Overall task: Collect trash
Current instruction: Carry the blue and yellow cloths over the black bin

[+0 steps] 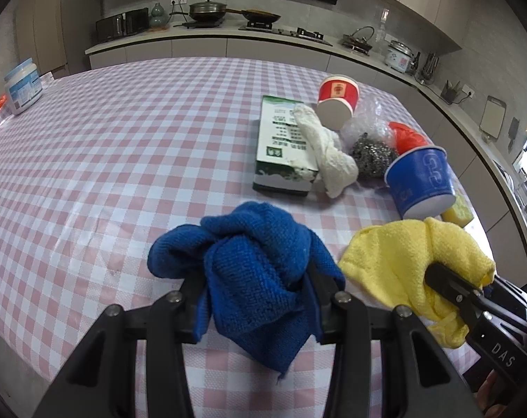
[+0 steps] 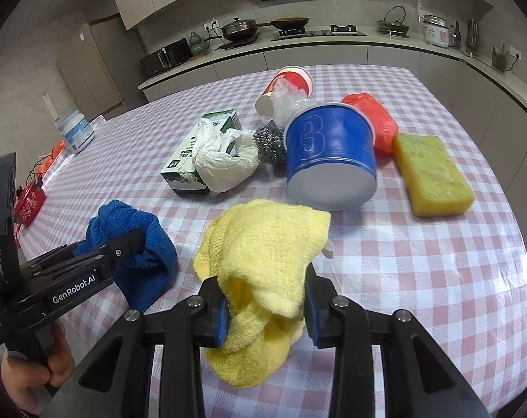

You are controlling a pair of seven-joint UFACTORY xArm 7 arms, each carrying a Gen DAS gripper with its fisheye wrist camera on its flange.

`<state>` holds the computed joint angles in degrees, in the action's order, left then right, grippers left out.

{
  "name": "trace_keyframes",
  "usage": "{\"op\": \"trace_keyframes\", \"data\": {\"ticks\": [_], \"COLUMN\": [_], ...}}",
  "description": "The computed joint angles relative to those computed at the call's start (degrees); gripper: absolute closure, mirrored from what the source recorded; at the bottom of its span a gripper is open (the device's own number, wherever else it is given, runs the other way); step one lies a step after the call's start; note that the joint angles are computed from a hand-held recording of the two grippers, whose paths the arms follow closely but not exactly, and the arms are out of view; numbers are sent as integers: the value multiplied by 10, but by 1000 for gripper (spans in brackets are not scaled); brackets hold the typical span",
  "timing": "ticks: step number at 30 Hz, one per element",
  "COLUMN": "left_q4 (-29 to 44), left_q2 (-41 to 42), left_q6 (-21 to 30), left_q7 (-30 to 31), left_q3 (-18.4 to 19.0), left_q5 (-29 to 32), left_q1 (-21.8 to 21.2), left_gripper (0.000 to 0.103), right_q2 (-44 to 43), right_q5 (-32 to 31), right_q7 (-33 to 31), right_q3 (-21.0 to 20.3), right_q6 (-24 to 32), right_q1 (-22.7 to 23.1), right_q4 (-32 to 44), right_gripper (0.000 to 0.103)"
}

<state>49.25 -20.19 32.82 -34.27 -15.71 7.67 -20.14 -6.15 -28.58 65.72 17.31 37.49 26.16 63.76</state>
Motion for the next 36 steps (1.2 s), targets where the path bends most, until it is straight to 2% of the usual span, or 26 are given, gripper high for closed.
{"op": "trace_keyframes", "data": {"ticks": [12,22,28,36], "left_q4": [27,86,156,293], "left_q2": [3,50,115,246], "left_q6": [9,26,35,53], "left_q7": [-50,-108,-152,-186], "left_q3": [-38,-72,-91,-91], "left_q5": [35,80,128,192], "left_q1": [-14,-44,-86,-180], "left_gripper": [58,58,58,58], "right_q2": [-105,-234,-358,-545], "right_q5": [44,126,170,207], "right_q7": [-16,-70,-111,-171], "right_q3": [11,7,-11,-49], "right_q6": [-9,-19,20,112], "right_q1": [-28,-55,-78,-133], "right_q4": [-86,-186,-252,-334], "right_gripper": [67,67,67,67]}}
